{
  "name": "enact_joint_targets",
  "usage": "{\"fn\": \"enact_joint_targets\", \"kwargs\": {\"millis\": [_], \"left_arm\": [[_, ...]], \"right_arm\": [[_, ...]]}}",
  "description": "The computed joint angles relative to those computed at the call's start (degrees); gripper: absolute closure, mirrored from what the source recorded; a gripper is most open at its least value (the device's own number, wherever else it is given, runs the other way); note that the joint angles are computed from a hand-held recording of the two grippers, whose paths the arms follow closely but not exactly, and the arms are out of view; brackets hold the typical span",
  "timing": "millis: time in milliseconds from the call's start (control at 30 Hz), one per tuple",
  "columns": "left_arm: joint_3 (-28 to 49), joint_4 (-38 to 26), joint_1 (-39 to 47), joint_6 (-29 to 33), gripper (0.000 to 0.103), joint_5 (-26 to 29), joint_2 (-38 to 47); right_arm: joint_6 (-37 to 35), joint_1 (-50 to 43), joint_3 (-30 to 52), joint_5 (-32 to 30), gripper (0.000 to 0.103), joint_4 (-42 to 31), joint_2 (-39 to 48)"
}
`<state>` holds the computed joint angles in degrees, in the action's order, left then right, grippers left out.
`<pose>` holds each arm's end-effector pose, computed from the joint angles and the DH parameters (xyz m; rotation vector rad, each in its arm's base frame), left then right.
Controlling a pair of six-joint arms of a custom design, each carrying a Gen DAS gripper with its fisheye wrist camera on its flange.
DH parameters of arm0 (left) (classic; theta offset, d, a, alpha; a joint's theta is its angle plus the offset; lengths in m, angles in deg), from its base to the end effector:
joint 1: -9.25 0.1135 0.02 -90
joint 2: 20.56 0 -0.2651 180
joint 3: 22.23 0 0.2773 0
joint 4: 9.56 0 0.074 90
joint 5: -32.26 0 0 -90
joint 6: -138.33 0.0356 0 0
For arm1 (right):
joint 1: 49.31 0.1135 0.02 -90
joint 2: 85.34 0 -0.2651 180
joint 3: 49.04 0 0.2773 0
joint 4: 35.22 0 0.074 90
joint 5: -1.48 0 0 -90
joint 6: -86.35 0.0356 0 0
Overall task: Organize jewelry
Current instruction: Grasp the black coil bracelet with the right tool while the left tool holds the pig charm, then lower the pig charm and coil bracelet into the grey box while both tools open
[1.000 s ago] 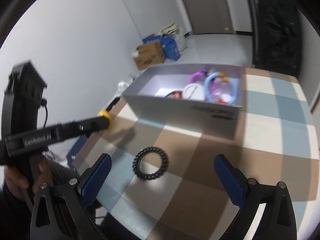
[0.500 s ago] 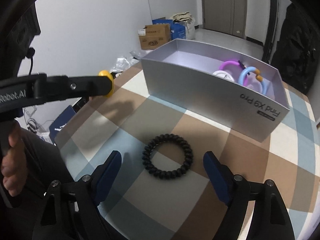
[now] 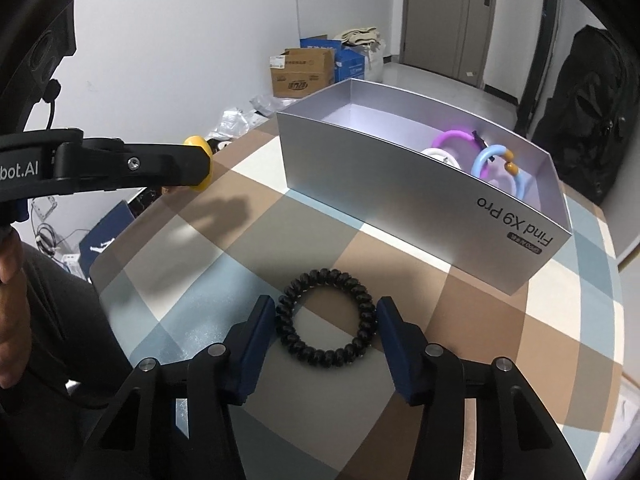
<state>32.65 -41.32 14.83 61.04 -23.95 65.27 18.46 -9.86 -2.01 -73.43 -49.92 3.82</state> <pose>0.2866 0.0081 0.1432 0.3406 2.4923 -0.6555 0.2229 0.1714 0.1018 -0.2808 2.4989 0.0970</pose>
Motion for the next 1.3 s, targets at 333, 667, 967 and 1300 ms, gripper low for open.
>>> {"fn": "enact_joint_targets", "kwargs": {"millis": [333,667,967,1300], "left_arm": [[0.1,0.4,-1.6,-1.4,0.083,-0.3,-0.6],[0.1,1.3,-5.2,-4.0,0.083,-1.2,-1.0],[0.1,2.7,-9.6,-6.5,0.083,-1.9,-2.8],[4.4,3.2,-12.8,-8.8,0.083,-5.4,-1.8]], "right_arm": [[1.4,-4.8,-3.2,-4.6,0.056,1.2,-4.6],[4.6,-11.3,-8.5,-10.4,0.057,2.2,-12.1],[3.9,-19.0,-11.5,-14.9,0.057,-2.3,-23.8],[2.4,-24.3,-10.1,-19.8,0.057,-4.3,-30.3]]}}
